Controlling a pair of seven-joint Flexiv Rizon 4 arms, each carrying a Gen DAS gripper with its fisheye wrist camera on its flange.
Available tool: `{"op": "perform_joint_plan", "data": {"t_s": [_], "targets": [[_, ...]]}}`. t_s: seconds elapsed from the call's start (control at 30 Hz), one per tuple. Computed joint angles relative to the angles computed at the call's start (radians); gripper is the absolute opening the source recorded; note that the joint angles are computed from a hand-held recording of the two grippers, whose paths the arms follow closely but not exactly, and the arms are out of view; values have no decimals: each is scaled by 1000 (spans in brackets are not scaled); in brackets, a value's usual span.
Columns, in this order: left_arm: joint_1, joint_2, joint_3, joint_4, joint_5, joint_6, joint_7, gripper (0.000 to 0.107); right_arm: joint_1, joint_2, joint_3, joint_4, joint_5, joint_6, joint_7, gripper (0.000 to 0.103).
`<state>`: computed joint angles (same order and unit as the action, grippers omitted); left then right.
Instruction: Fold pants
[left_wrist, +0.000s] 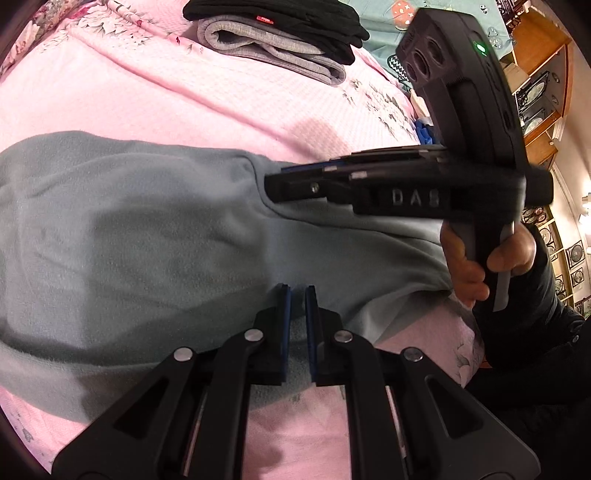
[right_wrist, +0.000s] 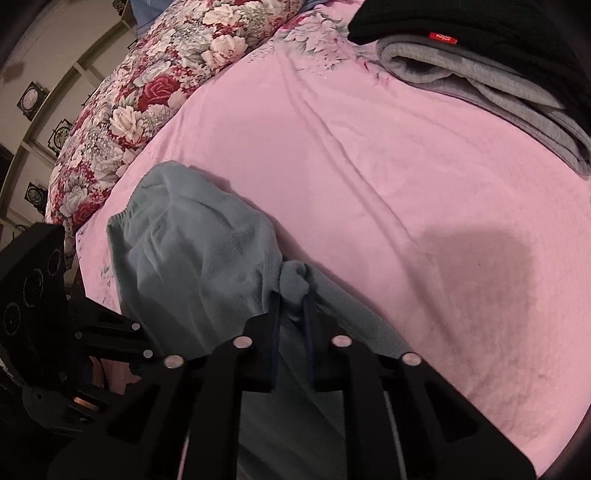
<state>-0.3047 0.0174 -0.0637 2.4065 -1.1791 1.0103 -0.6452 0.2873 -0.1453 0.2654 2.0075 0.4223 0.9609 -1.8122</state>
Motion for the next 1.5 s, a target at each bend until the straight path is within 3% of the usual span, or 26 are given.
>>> {"op": "perform_joint_plan", "data": {"t_s": [0.2,0.4,0.5,0.57,0.6,0.7,0.77,0.87,0.97,1.1,1.2,1.37,1.5], "targets": [[1,1,1,1,-6,-4,6,8,35,38,-17,78,-144,176,149,7],[-3,1,-1,4,-21,3,13,8,18,-52,-44,10,-220,148,215,6],[6,-2,5,-3,-6,-18,-7,8,-7,-89,-19,-2,-205,170,179,8],[16,0,6,-15,83,-7,-69,8,-26,-84,-8,-19,-190,134,168,16],[20,0,5,-23,128,7,-100,9,-25,-77,-18,-18,-206,121,197,33],[24,-1,2,-68,170,12,-108,10,-34,-4,-37,33,-233,149,276,36],[28,-26,-7,-116,222,31,-149,18,-51,78,-26,76,-202,134,239,36],[49,-103,-22,-213,266,-41,-184,18,-41,215,-26,160,-144,52,198,36],[72,-192,-35,-301,360,-92,-261,18,0,318,-33,246,-72,6,182,23],[95,-253,-50,-353,435,-111,-347,18,48,300,-27,322,-97,141,248,11],[111,-263,-61,-357,429,-118,-351,17,78,267,-48,305,-68,76,253,12],[114,-279,-80,-355,404,-80,-325,17,113,394,-26,363,-40,-13,254,12],[107,-259,-69,-349,453,-82,-362,17,138,421,-33,404,-8,50,309,16]]}}
